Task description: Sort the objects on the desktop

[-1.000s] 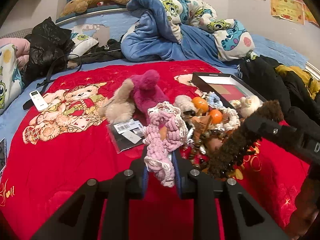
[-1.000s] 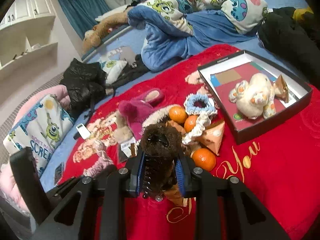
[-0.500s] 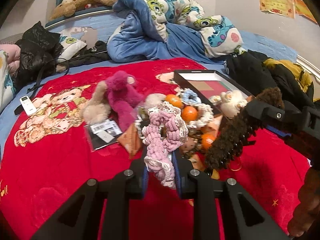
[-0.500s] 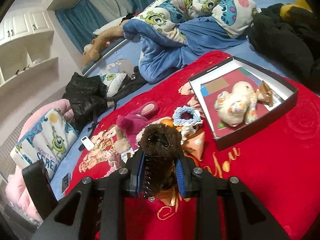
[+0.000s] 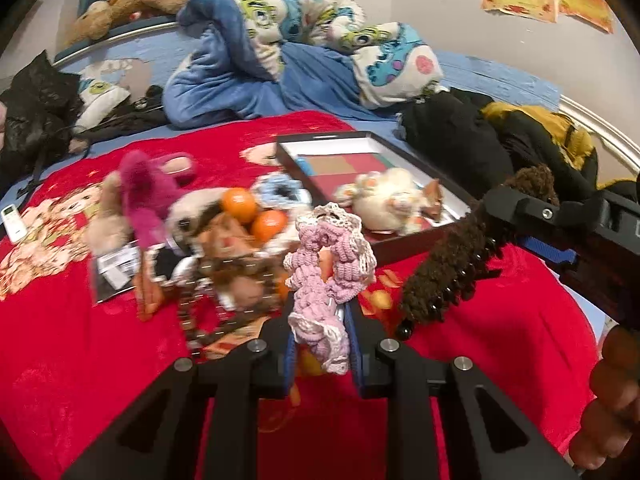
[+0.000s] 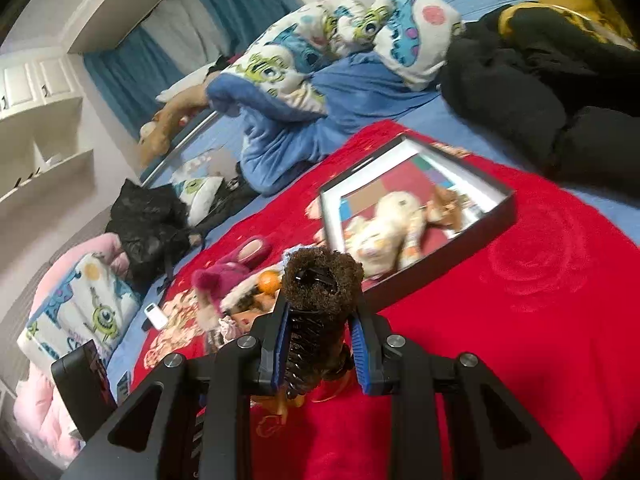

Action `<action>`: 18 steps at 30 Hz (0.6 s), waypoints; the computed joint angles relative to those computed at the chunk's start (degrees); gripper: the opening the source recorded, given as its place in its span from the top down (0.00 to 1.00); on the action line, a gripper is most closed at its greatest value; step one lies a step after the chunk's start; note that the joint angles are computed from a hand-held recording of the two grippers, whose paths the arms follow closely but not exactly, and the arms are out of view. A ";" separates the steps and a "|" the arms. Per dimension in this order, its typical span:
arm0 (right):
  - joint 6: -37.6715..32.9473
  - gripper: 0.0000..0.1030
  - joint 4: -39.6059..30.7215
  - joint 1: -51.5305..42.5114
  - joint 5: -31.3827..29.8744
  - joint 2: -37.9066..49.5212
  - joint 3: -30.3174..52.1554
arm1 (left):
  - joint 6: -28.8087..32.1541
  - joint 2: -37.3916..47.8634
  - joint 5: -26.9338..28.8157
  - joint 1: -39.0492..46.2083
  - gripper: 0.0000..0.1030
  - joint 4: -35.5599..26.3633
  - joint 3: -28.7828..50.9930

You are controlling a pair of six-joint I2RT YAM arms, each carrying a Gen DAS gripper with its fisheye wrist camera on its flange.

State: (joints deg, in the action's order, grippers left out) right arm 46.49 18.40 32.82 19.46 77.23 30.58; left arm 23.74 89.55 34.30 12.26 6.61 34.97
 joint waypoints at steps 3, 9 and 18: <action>-0.45 0.74 -1.11 -1.50 0.39 -2.42 -1.73 | -0.61 -0.95 -0.61 -2.56 0.79 1.36 -1.66; -1.91 0.74 -2.26 -3.80 0.76 -6.81 -4.89 | -3.19 -1.00 -1.64 -6.86 0.79 3.06 -2.69; -4.20 0.74 -6.06 -6.45 1.16 -11.84 -7.09 | -6.13 -0.13 -3.46 -12.86 0.79 6.75 -4.12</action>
